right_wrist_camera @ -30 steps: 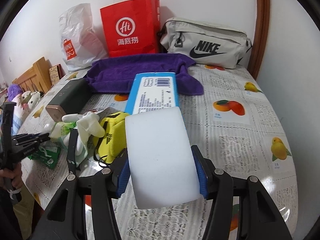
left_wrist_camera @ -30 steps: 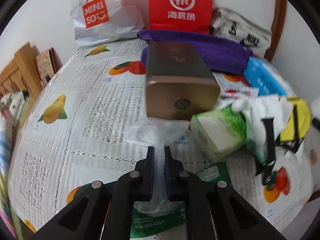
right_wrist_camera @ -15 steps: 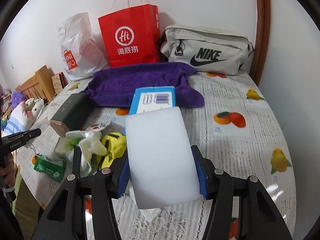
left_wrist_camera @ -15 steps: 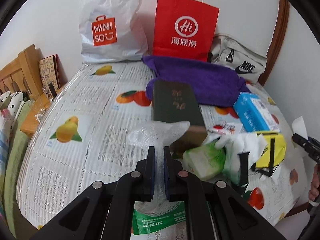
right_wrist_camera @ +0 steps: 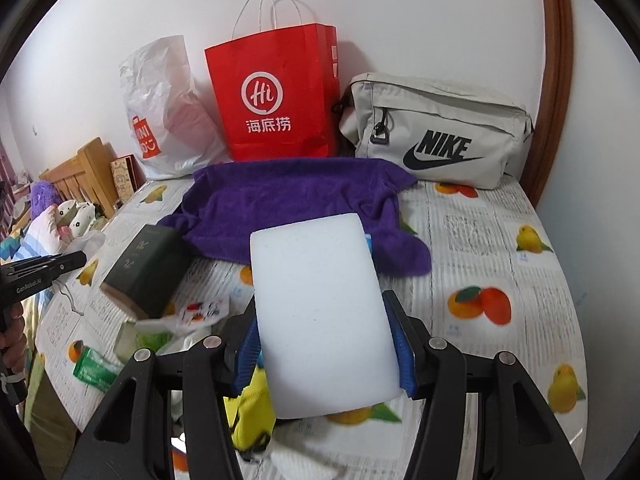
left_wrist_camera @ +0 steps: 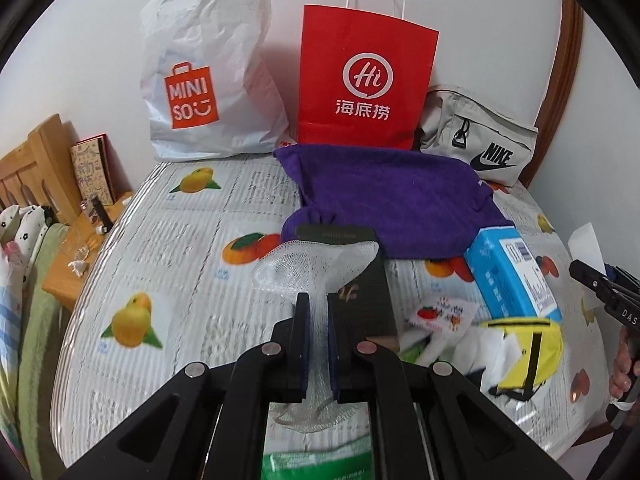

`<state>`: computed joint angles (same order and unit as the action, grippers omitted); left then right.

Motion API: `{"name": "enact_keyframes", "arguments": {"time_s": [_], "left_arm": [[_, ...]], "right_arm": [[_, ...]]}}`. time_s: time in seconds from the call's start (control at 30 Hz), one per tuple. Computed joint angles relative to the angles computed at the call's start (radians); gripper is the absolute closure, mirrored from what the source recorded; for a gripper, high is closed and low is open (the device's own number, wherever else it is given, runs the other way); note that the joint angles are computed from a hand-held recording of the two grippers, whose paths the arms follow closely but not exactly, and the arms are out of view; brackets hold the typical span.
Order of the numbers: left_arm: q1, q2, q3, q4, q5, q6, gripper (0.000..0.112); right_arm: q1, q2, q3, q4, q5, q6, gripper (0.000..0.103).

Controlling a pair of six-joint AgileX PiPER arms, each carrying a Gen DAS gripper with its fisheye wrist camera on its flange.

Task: Organize soft objects
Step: 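Set the sponge on the purple towel with the right tool while the left tool releases the mesh bag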

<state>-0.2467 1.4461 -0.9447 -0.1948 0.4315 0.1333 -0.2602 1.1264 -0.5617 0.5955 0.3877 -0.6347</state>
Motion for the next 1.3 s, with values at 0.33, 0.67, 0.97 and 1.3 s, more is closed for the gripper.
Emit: {"name": "enact_keyframes", "arguments": {"time_s": [0.33, 0.67, 0.97, 1.3], "left_arm": [[-0.018, 0.176, -0.215, 0.008, 0.053, -0.028, 0.104], [-0.007, 0.362, -0.462, -0.042, 0.117, -0.004, 0.104], [-0.029, 0.580, -0.750, -0.032, 0.214, -0.029, 0.104], [-0.023, 0.854, -1.156, -0.025, 0.394, -0.091, 0.104]], "right_arm": [[-0.006, 0.242, -0.192, 0.052, -0.026, -0.047, 0.048], [0.022, 0.464, -0.408, -0.016, -0.006, 0.020, 0.048], [0.052, 0.648, -0.595, -0.104, 0.041, 0.107, 0.048], [0.068, 0.833, -0.776, -0.234, 0.132, 0.227, 0.047]]}}
